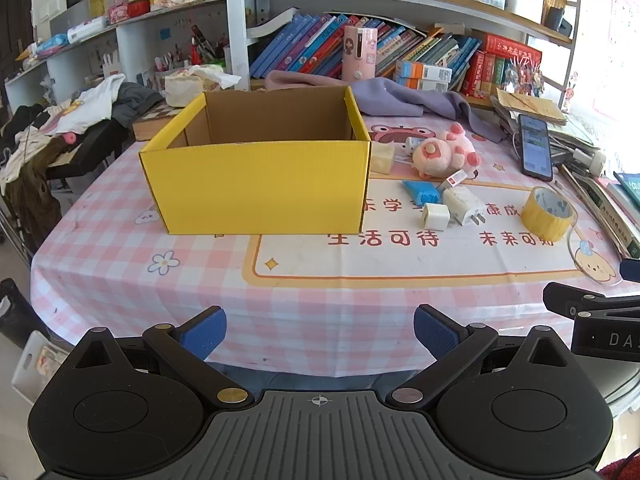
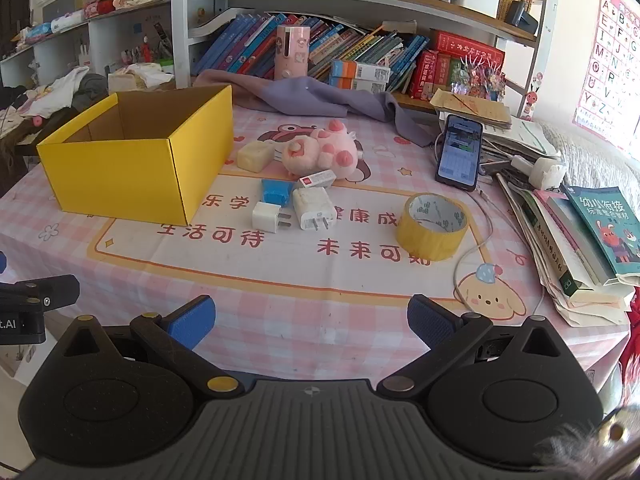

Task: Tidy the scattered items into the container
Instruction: 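Move both tools toward the items beside the yellow box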

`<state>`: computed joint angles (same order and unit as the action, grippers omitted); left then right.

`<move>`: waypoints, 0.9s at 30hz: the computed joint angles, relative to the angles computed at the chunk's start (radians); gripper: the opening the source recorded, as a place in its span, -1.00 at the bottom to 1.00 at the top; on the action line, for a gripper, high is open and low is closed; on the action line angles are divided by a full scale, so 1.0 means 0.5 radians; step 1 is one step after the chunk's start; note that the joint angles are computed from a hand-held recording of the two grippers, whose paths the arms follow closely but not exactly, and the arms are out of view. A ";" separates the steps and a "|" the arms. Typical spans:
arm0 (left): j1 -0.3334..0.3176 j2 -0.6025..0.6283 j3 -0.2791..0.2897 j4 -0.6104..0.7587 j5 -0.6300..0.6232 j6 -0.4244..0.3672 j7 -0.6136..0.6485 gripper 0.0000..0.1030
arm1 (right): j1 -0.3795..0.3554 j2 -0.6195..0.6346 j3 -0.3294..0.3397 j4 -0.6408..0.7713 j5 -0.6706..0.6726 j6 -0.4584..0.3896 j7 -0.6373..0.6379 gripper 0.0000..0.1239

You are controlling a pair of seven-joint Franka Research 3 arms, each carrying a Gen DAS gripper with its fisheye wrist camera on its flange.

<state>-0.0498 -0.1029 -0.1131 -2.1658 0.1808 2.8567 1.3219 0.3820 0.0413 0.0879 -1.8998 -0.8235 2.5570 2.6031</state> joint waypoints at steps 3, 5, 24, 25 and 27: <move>0.000 -0.001 0.003 -0.003 -0.007 -0.002 0.011 0.97 | -0.003 0.001 -0.001 -0.010 -0.008 0.010 0.011 0.66; 0.001 -0.002 0.002 -0.003 -0.009 -0.003 0.010 0.97 | -0.003 -0.001 -0.003 -0.019 -0.014 0.017 0.018 0.66; -0.016 0.026 0.006 0.055 -0.123 -0.081 0.109 0.97 | -0.004 -0.003 -0.005 0.016 0.042 -0.011 -0.037 0.66; -0.019 0.030 0.006 0.058 -0.137 -0.082 0.126 0.97 | 0.000 0.024 -0.003 0.023 0.010 -0.004 -0.001 0.66; -0.022 0.040 0.003 0.069 -0.150 -0.087 0.146 0.97 | 0.005 0.037 -0.011 0.016 -0.015 0.005 0.034 0.66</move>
<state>-0.0606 -0.0831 -0.1114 -2.1313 0.1057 2.8133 1.3951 0.3842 0.0596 0.0825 -1.8917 -0.8309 2.5595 2.6203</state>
